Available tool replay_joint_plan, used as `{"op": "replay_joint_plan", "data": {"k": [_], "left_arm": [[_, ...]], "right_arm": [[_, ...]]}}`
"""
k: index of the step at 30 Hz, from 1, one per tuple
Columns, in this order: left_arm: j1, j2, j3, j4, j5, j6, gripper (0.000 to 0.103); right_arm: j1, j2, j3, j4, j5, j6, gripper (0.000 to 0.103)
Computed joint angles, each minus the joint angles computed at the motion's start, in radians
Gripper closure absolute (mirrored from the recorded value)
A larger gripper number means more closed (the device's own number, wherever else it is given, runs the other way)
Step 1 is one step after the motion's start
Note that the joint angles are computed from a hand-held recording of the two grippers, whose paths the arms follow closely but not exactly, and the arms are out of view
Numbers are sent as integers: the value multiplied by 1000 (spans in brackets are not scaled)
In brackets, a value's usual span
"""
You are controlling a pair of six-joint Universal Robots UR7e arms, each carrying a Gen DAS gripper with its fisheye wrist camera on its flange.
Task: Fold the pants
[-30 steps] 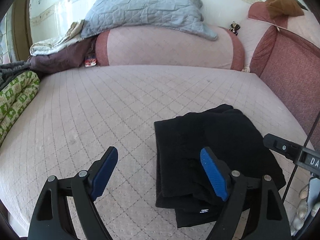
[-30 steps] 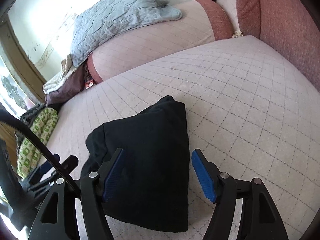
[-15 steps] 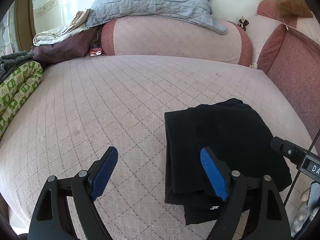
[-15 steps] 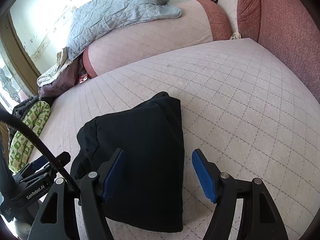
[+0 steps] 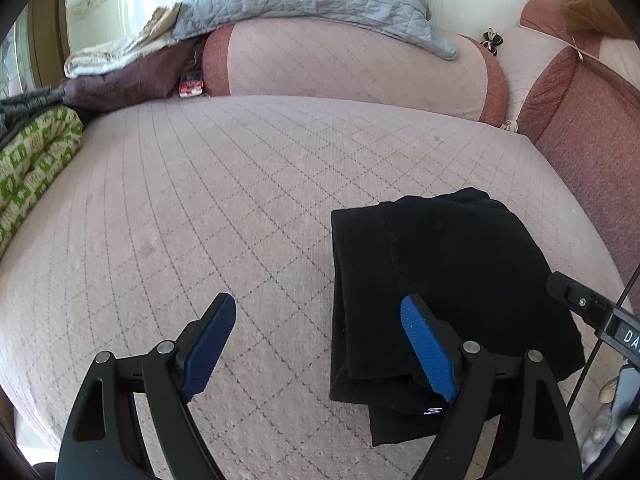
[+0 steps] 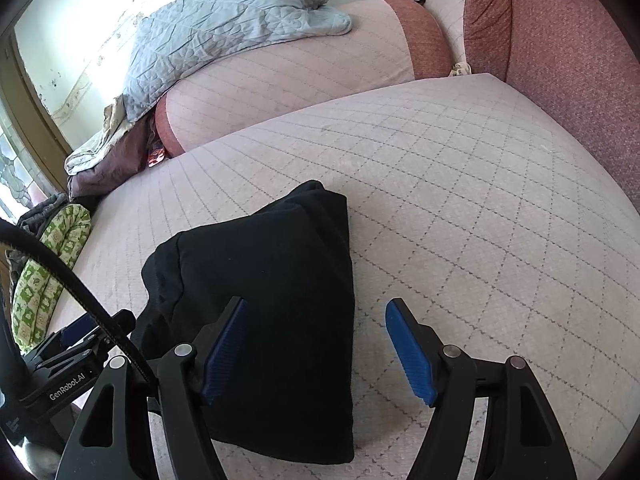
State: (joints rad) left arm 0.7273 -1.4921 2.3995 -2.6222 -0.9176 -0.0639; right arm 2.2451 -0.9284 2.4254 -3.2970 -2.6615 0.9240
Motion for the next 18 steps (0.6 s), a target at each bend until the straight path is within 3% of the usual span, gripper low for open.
{"op": "replay_joint_plan", "data": {"k": [4,8,13,15,18], "left_arm": [[96,-4,-71,72,-158,-51,19],[197,17,-141,138,-337,-87,19],[245,61,-163,166,-462,-71,19],[255,92,-173,182,-514,-60,19],[245,131,-175,163,-526,-28,14]], "right_arm": [[-1,1,8,-31,2,-2,26],[-12,5,39,-167,42,-23,24],[-34,6,76,-294,92,-30,24],[-61,6,92,-359,145,-46,23],[-107,-33,101,-320,196,-36,23]]}}
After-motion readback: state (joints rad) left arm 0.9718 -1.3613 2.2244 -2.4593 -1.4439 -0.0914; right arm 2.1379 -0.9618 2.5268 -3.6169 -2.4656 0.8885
